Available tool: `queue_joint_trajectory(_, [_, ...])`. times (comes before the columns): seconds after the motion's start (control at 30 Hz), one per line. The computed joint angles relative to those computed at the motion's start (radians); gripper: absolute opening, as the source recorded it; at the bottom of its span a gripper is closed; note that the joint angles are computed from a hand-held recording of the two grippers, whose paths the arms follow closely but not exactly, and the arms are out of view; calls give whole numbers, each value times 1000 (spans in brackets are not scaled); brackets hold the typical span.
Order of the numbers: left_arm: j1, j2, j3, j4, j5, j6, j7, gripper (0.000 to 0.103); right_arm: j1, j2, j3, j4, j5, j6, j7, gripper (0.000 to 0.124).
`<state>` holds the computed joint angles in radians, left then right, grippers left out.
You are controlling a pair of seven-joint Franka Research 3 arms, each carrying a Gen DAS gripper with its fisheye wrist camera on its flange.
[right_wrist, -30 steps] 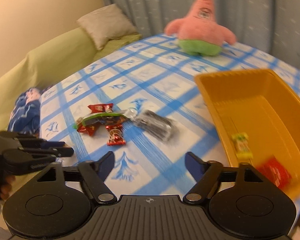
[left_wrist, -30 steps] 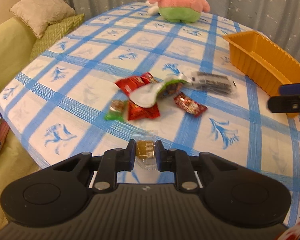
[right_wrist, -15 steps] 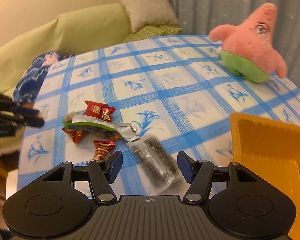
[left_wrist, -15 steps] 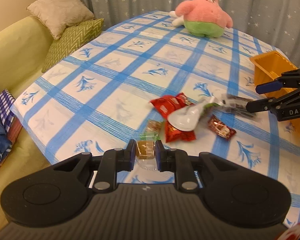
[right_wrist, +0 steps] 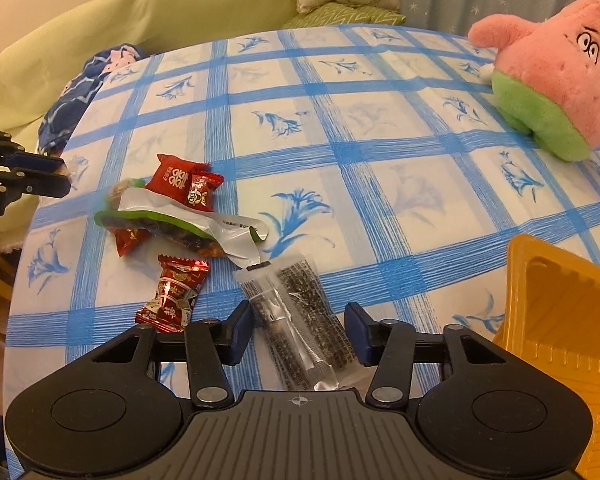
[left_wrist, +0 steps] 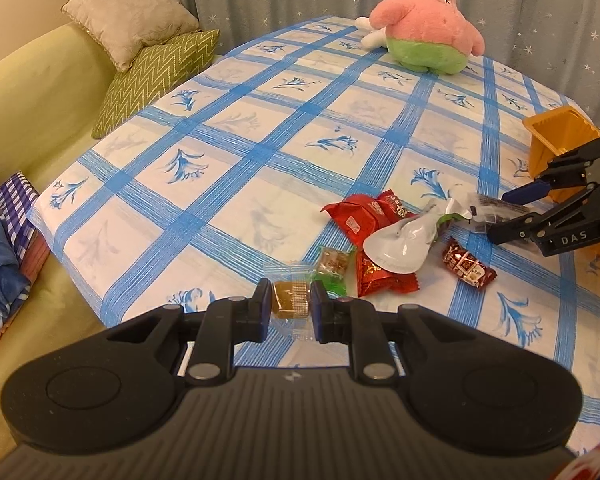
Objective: Organize snacks
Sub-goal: 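Grasp the clear bag of dark sticks with the right tool, then carry both packets over the orange tray and open both tools to release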
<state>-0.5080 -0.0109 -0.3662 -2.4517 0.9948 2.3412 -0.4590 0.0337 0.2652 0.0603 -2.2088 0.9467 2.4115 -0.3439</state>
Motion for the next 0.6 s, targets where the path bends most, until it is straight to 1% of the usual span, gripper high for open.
queue_joint_trajectory(0.13, [1,2,2,6,-1,0,13,18,2,-13,0,-18,8,18,1,39])
queue_joint_trajectory(0.4, [-6,12,0,34,6,-10,43,18,-5,-74,-21,-93,51,34,25,37])
queue_joint_trajectory(0.5, [-10,18,-2,50,10,-13,58,18,-16,-106,-38,-118,80,14,41,37])
queue_joint_trajectory(0.6, [-15,24,-2,70,25,-7,72,18,-32,-142,-62,-136,101,-30,71,37])
